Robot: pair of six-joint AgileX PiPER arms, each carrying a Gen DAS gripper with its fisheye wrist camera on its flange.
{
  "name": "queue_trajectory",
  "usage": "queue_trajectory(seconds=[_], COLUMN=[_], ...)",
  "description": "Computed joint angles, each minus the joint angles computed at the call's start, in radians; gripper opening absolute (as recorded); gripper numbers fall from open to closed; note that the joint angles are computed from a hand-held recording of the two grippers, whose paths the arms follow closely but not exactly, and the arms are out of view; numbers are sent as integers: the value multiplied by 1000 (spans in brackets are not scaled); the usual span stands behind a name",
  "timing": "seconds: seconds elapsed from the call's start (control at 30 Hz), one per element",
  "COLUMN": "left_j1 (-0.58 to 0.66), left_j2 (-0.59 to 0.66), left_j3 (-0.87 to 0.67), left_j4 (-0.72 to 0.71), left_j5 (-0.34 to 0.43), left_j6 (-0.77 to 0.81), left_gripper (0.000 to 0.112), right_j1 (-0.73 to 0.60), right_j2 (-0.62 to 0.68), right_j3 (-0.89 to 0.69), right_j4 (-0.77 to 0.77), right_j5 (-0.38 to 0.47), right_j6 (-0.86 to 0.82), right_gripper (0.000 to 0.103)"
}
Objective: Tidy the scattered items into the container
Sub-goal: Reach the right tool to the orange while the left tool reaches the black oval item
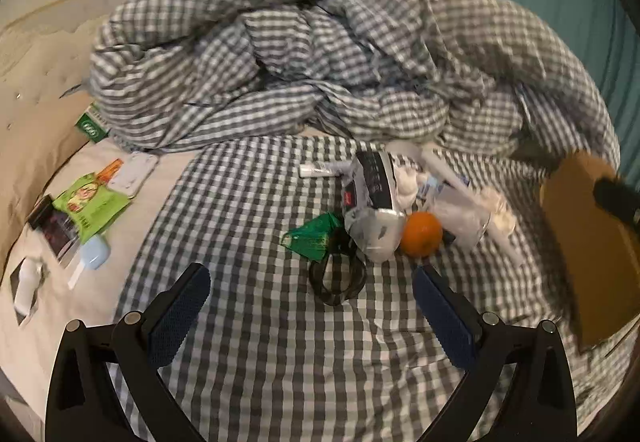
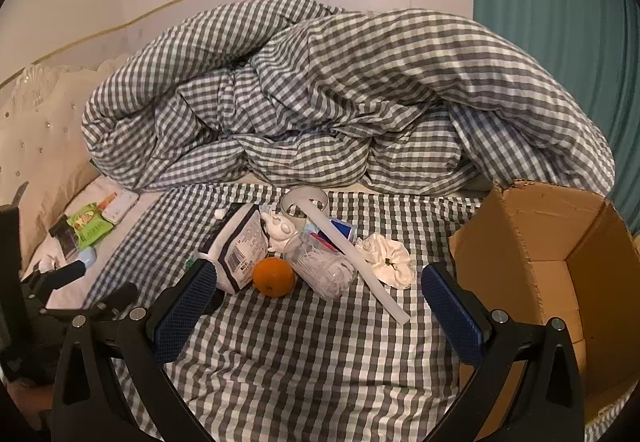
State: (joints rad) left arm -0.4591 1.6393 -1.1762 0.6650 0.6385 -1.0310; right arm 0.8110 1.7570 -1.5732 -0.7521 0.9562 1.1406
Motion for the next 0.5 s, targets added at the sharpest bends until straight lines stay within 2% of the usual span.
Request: queue_trajectory(seconds=[0.2,0.37,0.5], left_j1=[36,82,86], left_j2=[98,193,256], left_j3=[13,-17,-49], left_j4=[-3,-62,-42], left_j5=[-129,-191,-218], left_j6=[6,54,38], left_gripper=[103,103,103], right_j1=[-39,-67,-90], right_j2=[49,74,102], right_j3=[-9,-8,-22], right_j4=[28,57,82], right_j5=[-38,-66,-78], right_j6=[-46,-68,-93], right_gripper=[103,103,103])
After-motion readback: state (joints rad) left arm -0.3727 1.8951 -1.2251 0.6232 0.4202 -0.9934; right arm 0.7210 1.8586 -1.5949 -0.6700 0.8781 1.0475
